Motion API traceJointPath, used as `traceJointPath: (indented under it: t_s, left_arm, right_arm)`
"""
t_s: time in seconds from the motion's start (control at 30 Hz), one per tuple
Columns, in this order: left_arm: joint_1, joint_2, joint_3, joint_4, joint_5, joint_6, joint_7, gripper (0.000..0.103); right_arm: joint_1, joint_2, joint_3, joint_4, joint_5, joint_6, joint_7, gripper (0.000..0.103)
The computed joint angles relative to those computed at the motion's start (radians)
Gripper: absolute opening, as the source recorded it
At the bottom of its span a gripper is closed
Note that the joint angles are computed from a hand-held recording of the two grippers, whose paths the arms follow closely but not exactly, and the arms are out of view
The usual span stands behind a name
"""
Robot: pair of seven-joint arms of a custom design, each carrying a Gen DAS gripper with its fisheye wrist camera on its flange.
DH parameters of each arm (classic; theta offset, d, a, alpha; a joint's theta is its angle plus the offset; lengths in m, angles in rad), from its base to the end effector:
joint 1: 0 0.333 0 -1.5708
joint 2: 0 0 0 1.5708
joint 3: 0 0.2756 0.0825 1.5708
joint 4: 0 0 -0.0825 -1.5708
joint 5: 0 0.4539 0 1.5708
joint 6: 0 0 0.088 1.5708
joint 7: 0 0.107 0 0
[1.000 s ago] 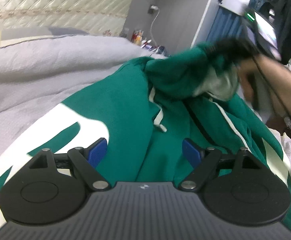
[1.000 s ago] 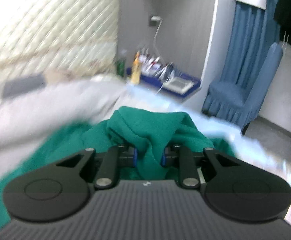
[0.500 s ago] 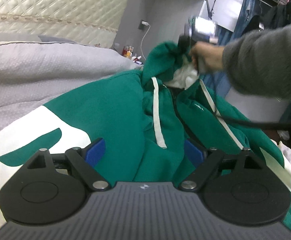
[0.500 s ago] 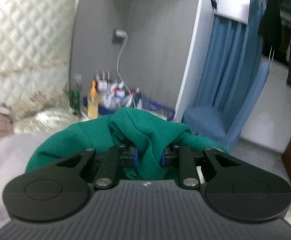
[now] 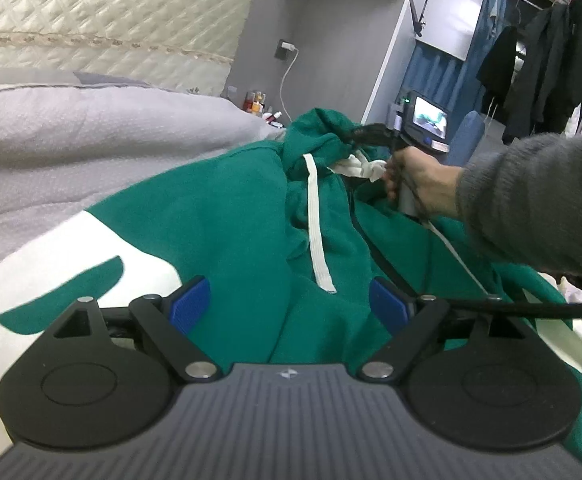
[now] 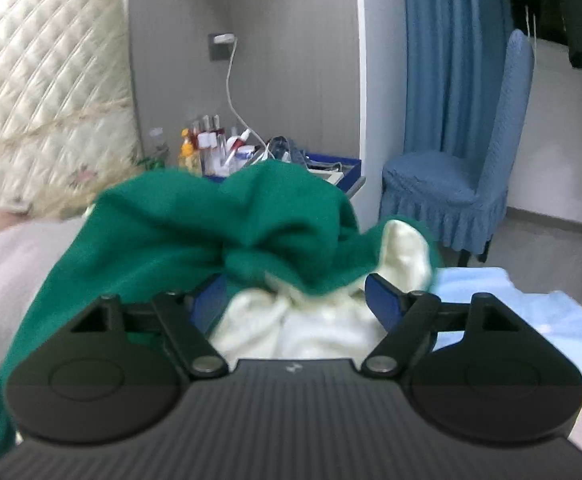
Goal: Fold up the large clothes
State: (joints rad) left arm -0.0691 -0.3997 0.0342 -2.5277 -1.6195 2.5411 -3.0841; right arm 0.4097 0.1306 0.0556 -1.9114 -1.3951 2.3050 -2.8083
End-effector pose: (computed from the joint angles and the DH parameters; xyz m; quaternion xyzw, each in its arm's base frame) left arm 0.5146 -0.0066 0.3752 -0.4693 0.6946 -0.5260 0.1433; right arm 0.6171 0.2864 0.3976 -0.4130 0.7362 -0.4455 0.2984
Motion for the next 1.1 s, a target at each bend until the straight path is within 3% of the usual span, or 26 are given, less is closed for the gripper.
traceJointPath:
  t_s: [0.23, 0.47, 0.77, 0.93, 1.1]
  left_arm:
    - [0.011, -0.077, 0.030, -0.044, 0.028, -0.047, -0.031, 0.089]
    - [0.010, -0.206, 0.071, -0.128, 0.073, -0.119, -0.015, 0.090]
    - [0.063, -0.525, 0.197, -0.312, 0.307, -0.386, 0.069, 0.090]
    - [0.095, -0.680, 0.236, -0.396, 0.384, -0.470, 0.052, 0.091]
    - [0.100, -0.741, 0.238, -0.432, 0.434, -0.525, 0.000, 0.091]
  right_arm:
    - [0.015, -0.280, 0.097, -0.254, 0.034, 0.019, 0.016, 0.078]
    - [0.058, -0.625, 0.247, -0.501, 0.214, -0.052, -0.071, 0.078]
    - [0.152, -0.965, 0.422, -0.658, 0.471, -0.268, -0.131, 0.078]
    - [0.201, -1.080, 0.473, -0.714, 0.542, -0.382, -0.091, 0.078]
    - [0.216, -1.134, 0.466, -0.724, 0.548, -0.416, -0.116, 0.078]
